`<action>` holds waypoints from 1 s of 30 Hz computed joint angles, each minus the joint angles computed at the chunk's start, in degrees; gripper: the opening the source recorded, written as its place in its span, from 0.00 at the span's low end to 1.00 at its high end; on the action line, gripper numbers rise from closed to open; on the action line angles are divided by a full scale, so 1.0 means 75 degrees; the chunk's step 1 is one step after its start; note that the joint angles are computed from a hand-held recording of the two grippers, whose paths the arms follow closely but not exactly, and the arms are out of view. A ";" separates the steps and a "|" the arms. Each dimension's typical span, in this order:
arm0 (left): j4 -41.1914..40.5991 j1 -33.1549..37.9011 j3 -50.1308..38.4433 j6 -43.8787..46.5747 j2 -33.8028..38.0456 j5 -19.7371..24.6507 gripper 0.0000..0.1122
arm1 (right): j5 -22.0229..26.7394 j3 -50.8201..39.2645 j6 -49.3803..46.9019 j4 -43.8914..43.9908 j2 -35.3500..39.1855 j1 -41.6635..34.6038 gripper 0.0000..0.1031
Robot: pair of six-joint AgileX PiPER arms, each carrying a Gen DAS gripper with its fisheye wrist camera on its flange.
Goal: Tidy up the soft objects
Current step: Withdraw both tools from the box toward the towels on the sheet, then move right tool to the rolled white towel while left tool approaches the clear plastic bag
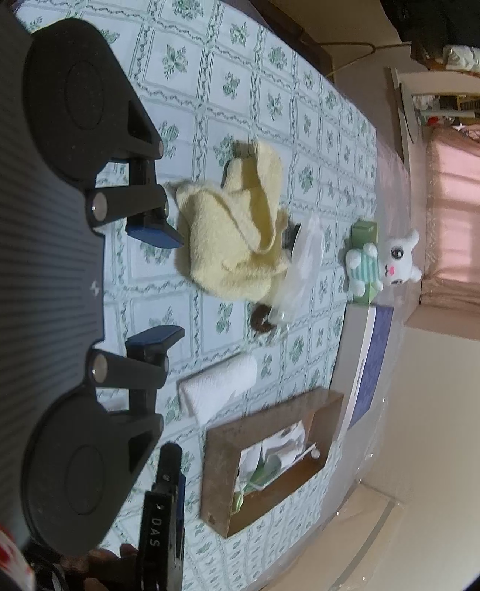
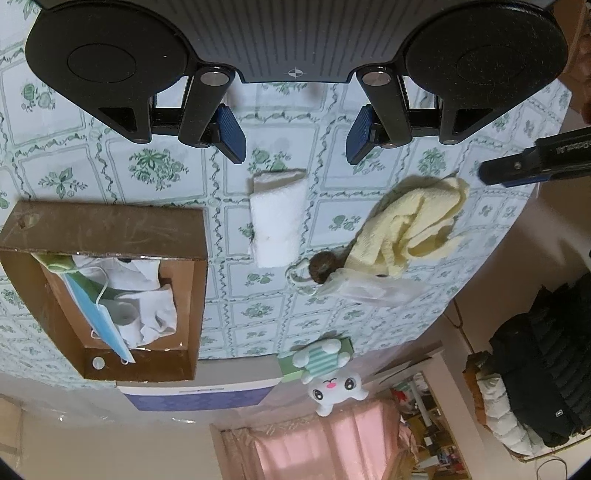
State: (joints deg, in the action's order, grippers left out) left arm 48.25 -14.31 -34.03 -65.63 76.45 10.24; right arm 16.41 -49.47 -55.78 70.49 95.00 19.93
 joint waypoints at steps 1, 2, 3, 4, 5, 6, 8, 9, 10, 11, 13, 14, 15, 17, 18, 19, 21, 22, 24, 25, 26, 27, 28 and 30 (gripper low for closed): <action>0.0155 0.0084 -0.0003 -0.0132 0.0036 -0.0014 0.38 | -0.0066 -0.0081 0.0018 0.0000 0.0086 0.0018 0.58; 0.0195 0.0187 -0.0005 -0.0144 0.0070 -0.0047 0.38 | -0.0120 -0.0145 0.0034 -0.0008 0.0155 0.0033 0.59; 0.0252 0.0284 -0.0014 -0.0179 0.0116 -0.0078 0.38 | -0.0193 -0.0259 0.0083 -0.0046 0.0275 0.0059 0.59; 0.0335 0.0376 -0.0024 -0.0234 0.0163 -0.0117 0.38 | -0.0251 -0.0382 0.0154 -0.0118 0.0400 0.0084 0.60; 0.0532 0.0485 -0.0027 -0.0382 0.0219 -0.0170 0.38 | -0.0308 -0.0475 0.0186 -0.0156 0.0504 0.0110 0.64; 0.0816 0.0560 -0.0035 -0.0633 0.0279 -0.0202 0.38 | -0.0415 -0.0596 0.0221 -0.0190 0.0636 0.0156 0.65; 0.1037 0.0739 -0.0080 -0.0780 0.0414 -0.0265 0.38 | -0.0622 -0.0792 -0.0087 0.0103 0.0875 0.0232 0.69; 0.1158 0.0839 -0.0104 -0.0852 0.0490 -0.0329 0.38 | -0.0734 -0.0880 -0.0096 0.0097 0.0982 0.0278 0.69; 0.1264 0.0921 -0.0128 -0.0911 0.0558 -0.0372 0.38 | -0.0835 -0.1015 -0.0098 0.0085 0.1133 0.0323 0.69; 0.1512 0.0983 -0.0178 -0.1122 0.0663 -0.0390 0.38 | -0.0862 -0.1151 -0.0003 0.0001 0.1272 0.0344 0.70; 0.1904 0.1108 -0.0238 -0.1450 0.0823 -0.0481 0.38 | -0.0900 -0.1487 0.0651 -0.0615 0.1591 0.0391 0.70; 0.2069 0.1165 -0.0273 -0.1588 0.0912 -0.0529 0.38 | -0.0919 -0.1591 0.0728 -0.0683 0.1702 0.0412 0.70; 0.2319 0.1209 -0.0313 -0.1814 0.1009 -0.0562 0.38 | -0.0946 -0.1750 0.1056 -0.1006 0.1856 0.0446 0.70; 0.3019 0.1265 -0.0371 -0.2474 0.1183 -0.0614 0.38 | -0.0987 -0.1992 0.1587 -0.1522 0.2094 0.0506 0.70; 0.3408 0.1282 -0.0396 -0.2855 0.1268 -0.0626 0.38 | -0.0995 -0.2104 0.1820 -0.1734 0.2208 0.0533 0.70; 0.3745 0.1305 -0.0423 -0.3182 0.1345 -0.0648 0.38 | -0.0997 -0.2227 0.2173 -0.2054 0.2321 0.0562 0.70; 0.4257 0.1375 -0.0483 -0.3673 0.1493 -0.0720 0.38 | -0.0999 -0.2451 0.2795 -0.2643 0.2524 0.0612 0.70; 0.4537 0.1388 -0.0508 -0.3951 0.1548 -0.0737 0.38 | -0.0998 -0.2550 0.3103 -0.2946 0.2614 0.0634 0.70; 0.5197 0.1427 -0.0573 -0.4593 0.1673 -0.0770 0.38 | -0.0979 -0.2757 0.3666 -0.3488 0.2794 0.0681 0.70; 0.5222 0.1431 -0.0576 -0.4607 0.1682 -0.0772 0.38 | -0.0976 -0.2849 0.4017 -0.3825 0.2870 0.0705 0.70; 0.5472 0.1443 -0.0609 -0.4850 0.1742 -0.0777 0.38 | -0.0977 -0.2911 0.4194 -0.3988 0.2923 0.0721 0.70; 0.5751 0.1467 -0.0644 -0.5115 0.1801 -0.0799 0.38 | -0.0973 -0.2975 0.4205 -0.3998 0.2990 0.0725 0.70; 0.5998 0.1495 -0.0680 -0.5348 0.1856 -0.0830 0.38 | -0.0962 -0.3042 0.4263 -0.4049 0.3053 0.0730 0.70; 0.6339 0.1519 -0.0779 -0.5666 0.1972 -0.0848 0.38 | -0.0953 -0.3159 0.4502 -0.4265 0.3170 0.0750 0.70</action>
